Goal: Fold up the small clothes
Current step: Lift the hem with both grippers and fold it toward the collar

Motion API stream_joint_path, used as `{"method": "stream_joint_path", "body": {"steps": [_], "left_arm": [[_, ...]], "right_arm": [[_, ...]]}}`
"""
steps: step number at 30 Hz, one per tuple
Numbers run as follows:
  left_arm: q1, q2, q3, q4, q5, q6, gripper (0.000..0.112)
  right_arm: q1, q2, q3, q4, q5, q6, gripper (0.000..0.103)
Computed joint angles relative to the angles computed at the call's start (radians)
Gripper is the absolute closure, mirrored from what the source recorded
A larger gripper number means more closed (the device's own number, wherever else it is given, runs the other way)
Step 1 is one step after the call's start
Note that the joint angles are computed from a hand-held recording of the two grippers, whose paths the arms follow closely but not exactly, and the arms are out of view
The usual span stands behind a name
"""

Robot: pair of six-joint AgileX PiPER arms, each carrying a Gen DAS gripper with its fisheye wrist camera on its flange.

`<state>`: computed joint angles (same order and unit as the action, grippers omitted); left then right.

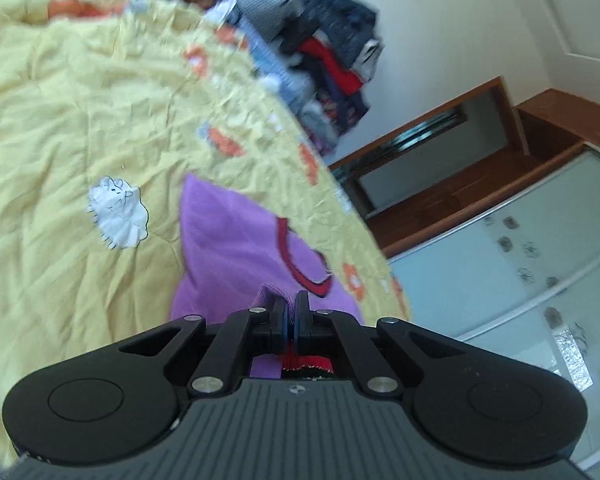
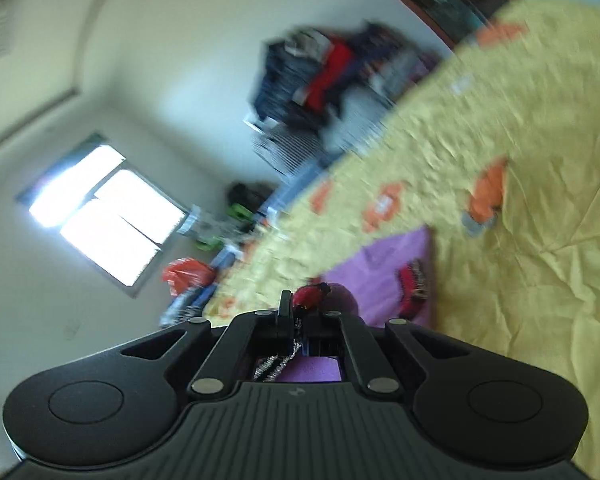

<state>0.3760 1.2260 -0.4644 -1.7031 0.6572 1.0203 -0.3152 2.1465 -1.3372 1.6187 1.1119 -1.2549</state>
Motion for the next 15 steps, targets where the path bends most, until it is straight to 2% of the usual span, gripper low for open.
{"method": "stream_joint_path", "body": {"steps": [3,4,6,7,10,15], "left_arm": [[-0.033,0.191,-0.127,-0.012,-0.04,0.023,0.11],[-0.044,0.238,-0.169,0.008,-0.065,-0.002,0.11],[-0.052,0.329,-0.257,0.069,-0.069,-0.058,0.11],[-0.066,0.361,-0.295,0.099,-0.095,-0.092,0.11],[-0.059,0.454,-0.379,0.133,-0.071,-0.145,0.11],[-0.073,0.529,-0.46,0.179,-0.099,-0.21,0.11]], "right_arm": [[0.071,0.125,-0.191,-0.071,-0.083,0.138,0.099],[0.09,0.161,-0.248,-0.097,-0.1,0.177,0.099],[0.12,0.222,-0.351,-0.152,-0.122,0.263,0.099],[0.136,0.251,-0.405,-0.187,-0.137,0.304,0.099],[0.166,0.327,-0.549,-0.287,-0.152,0.429,0.099],[0.192,0.404,-0.71,-0.392,-0.15,0.578,0.099]]}}
